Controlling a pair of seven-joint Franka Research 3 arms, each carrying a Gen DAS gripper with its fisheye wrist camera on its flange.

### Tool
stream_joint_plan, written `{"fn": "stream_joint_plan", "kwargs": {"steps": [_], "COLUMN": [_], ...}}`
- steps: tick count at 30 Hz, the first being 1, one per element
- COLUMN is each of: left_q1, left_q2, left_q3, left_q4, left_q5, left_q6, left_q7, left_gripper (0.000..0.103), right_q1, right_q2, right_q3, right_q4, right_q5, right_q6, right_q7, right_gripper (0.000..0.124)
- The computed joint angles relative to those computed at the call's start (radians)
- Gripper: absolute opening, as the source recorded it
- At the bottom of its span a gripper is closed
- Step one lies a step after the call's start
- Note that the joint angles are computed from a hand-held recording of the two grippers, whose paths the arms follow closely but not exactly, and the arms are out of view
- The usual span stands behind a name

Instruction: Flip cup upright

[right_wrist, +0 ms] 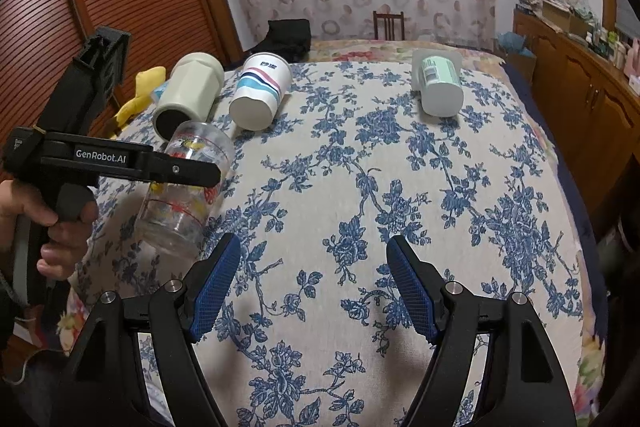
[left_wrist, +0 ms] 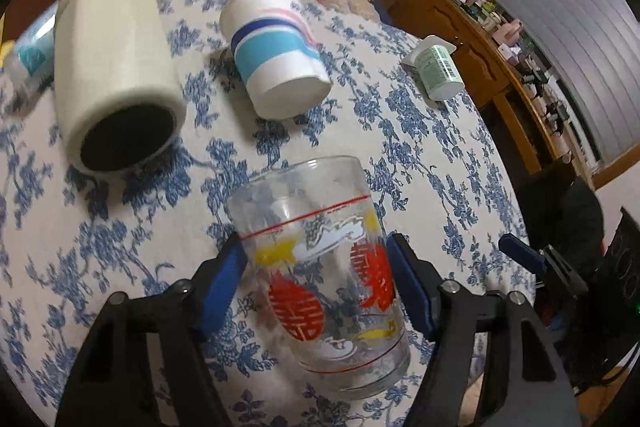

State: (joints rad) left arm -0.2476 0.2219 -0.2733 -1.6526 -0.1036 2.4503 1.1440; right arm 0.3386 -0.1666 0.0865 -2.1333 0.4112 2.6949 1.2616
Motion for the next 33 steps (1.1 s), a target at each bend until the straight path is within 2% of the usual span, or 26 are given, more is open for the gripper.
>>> {"fn": "stream_joint_plan", "kwargs": {"steps": [16,25,33], "left_q1": [-0.048,-0.053,-0.089], "left_q2": [-0.045,-0.003,0.008], "left_q3": [0.042,0.027,0.046], "left_q4": [-0.020,0.030,0.039], "left_q5": [0.340,0.338,0.445], "left_q6": [0.092,0.077,0.083], "left_q7": [-0.072,-0.044,-0.122], "left_gripper": [0.061,0.061,0.062], "right_q1": [0.003,0.004,-0.002], "right_q2": [0.003,0.003,-0.003], "right_q3": [-0.003,-0.001,-0.003], "right_q4": [-0.003,-0.003,-0.006], "right_q5": [0.031,0.024,0.015], "right_q6": [0.006,0.009,0.010], "right_q7": [-0.006,0.003,0.008], "right_gripper": [0.077,0.077,0.077]}}
